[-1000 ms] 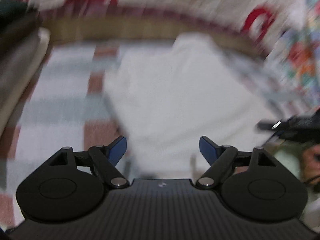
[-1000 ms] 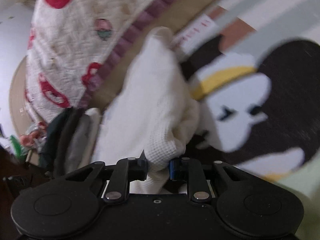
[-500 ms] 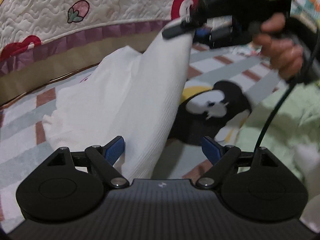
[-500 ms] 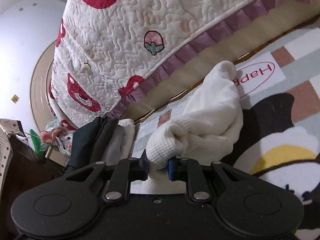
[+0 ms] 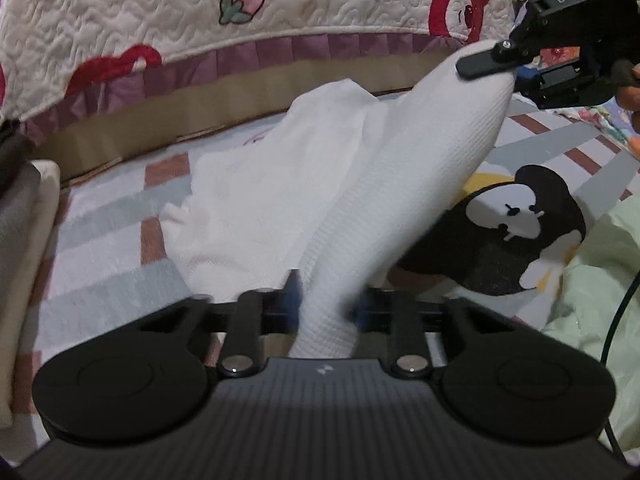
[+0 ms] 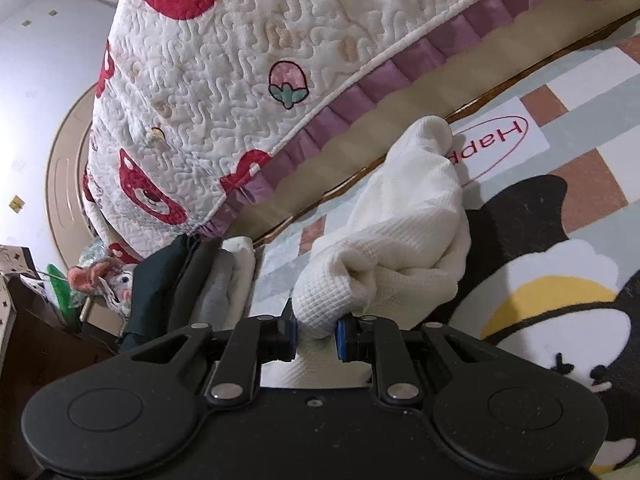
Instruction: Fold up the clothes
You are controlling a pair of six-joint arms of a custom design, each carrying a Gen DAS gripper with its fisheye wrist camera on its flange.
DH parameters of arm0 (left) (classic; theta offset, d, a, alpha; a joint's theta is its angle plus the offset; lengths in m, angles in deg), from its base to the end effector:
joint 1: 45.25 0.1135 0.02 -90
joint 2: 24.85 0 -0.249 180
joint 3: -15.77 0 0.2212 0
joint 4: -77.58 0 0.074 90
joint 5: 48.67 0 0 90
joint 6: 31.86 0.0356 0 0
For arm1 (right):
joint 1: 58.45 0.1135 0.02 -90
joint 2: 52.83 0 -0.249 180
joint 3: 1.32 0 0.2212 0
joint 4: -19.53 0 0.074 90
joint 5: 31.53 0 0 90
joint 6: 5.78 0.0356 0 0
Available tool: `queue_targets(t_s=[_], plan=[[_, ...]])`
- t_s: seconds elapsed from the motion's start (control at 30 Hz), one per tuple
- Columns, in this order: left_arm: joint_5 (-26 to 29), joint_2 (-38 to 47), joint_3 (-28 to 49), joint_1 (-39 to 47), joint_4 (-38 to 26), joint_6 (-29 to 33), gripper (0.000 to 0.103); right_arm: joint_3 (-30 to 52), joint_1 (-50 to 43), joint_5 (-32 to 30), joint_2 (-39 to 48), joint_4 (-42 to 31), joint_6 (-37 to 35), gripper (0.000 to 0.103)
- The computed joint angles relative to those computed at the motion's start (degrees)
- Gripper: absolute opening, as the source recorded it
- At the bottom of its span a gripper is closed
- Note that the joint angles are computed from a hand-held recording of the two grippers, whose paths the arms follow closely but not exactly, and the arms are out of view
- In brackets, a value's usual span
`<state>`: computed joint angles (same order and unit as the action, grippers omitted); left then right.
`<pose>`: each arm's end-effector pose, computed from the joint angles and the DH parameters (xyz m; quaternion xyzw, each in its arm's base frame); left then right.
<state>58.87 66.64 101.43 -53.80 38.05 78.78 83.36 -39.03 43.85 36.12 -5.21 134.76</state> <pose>0.3172 -0.0585 0.2631 0.2864 0.8702 -0.1007 0.3881 0.3091 0.1185 0.2934 0.1671 0.8407 0.3784 0.3496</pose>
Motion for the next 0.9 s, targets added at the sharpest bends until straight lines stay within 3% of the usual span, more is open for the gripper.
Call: queue_targets(t_s=[0.1,0.17,0.3,0.47,0.53,0.67,0.73,0.8,0.9], plan=[[-2.1,2.4,3.1,-1.0,-1.5,-3.9,0.02,6.5,1.3,4.0,3.1,-9.6,-4.0,0.028],[-2.0,2.4,3.0,-0.9,-1.1,-3.9,0.02,8.5,1.3,5.2,4.4,-12.8,-1.9,0.03],[-1.2,1.5,1.8,-0.1,0.3,-3.2,0.02,2.6,-0.5,2.5,3.0,-7.1,3.3,0.032],[-0.7,2.1,0.6,-0.8,0.4,0.4,0.025,-0.5,-1.2,2.4,3.7,-5.4,4.7,0.041],[-0.5,1.7,-0.5,-0.8,0.8,2.3,0.019,-3.0,-0.2,3.5,2.6,-3.0,0.0,0.025],[0.4,-3.6,-2.5,0.8,0.6,-3.6,0.012,-9.1,1.8,2.0,-2.6,1.4,-8.6,0.022],[-0.6,-7.3,-4.4,0.9,1.6,-4.1,0.012,-12.6,2.5,0.7,-6.0,2.7,-7.2,0.021],[0.1,-10.6,-4.6,1.7,-1.4,-4.3,0.011,-15.4,3.9,-0.1,-10.7,2.1,-6.7,0.021],[3.9,-18.1,-5.2,4.1,-11.4,-8.2,0.012,-17.2,6.8,-0.7,-19.8,-4.0,-4.1,0.021]])
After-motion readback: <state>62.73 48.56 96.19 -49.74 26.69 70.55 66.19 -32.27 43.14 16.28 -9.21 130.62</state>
